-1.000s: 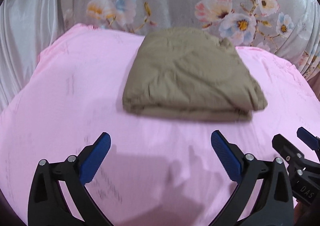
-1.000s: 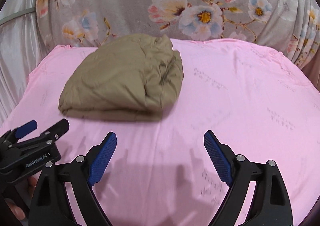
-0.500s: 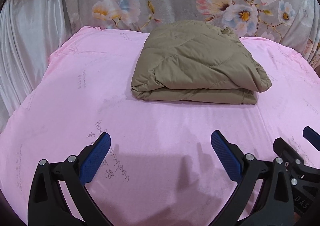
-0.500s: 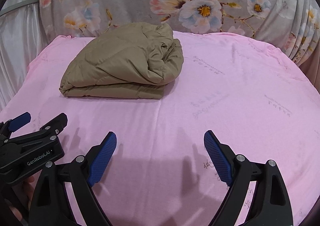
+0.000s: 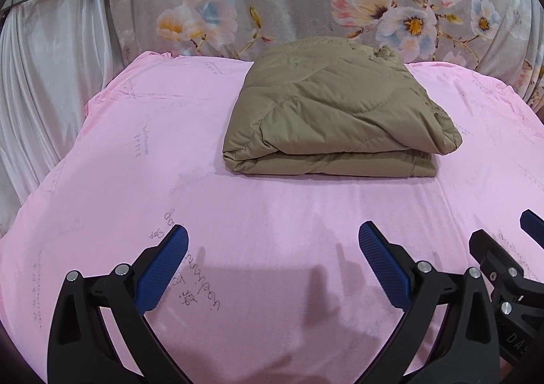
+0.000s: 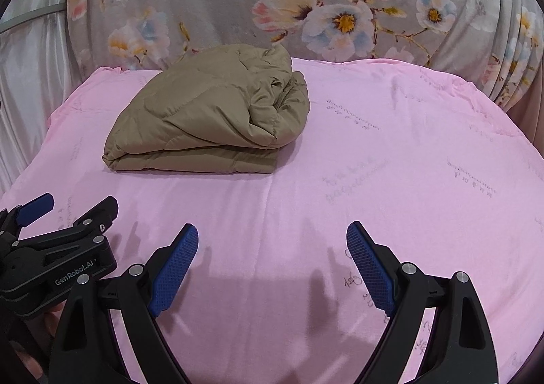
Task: Fold large clothes
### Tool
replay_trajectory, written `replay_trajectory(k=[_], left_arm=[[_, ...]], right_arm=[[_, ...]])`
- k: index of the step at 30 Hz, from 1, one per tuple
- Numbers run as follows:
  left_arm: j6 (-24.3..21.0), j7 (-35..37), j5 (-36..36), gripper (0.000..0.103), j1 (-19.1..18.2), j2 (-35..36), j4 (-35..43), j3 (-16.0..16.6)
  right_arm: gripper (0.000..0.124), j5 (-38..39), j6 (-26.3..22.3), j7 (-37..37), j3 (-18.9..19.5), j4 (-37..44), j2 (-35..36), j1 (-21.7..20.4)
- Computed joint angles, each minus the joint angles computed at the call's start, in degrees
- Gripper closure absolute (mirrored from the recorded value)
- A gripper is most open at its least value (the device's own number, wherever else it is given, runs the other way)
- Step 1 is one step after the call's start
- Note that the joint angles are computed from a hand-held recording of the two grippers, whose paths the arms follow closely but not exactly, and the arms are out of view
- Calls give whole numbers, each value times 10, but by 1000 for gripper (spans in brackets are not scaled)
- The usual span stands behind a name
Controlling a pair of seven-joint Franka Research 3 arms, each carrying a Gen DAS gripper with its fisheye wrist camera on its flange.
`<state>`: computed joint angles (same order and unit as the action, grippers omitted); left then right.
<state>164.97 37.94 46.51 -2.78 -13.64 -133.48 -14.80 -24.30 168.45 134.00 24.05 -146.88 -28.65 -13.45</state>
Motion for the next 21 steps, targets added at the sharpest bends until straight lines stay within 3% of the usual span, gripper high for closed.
replay_trajectory(k=[21], left_arm=[[-9, -38, 51, 5, 3, -5, 4, -9]], right_arm=[[37, -13, -2, -2, 2, 3, 1, -2]])
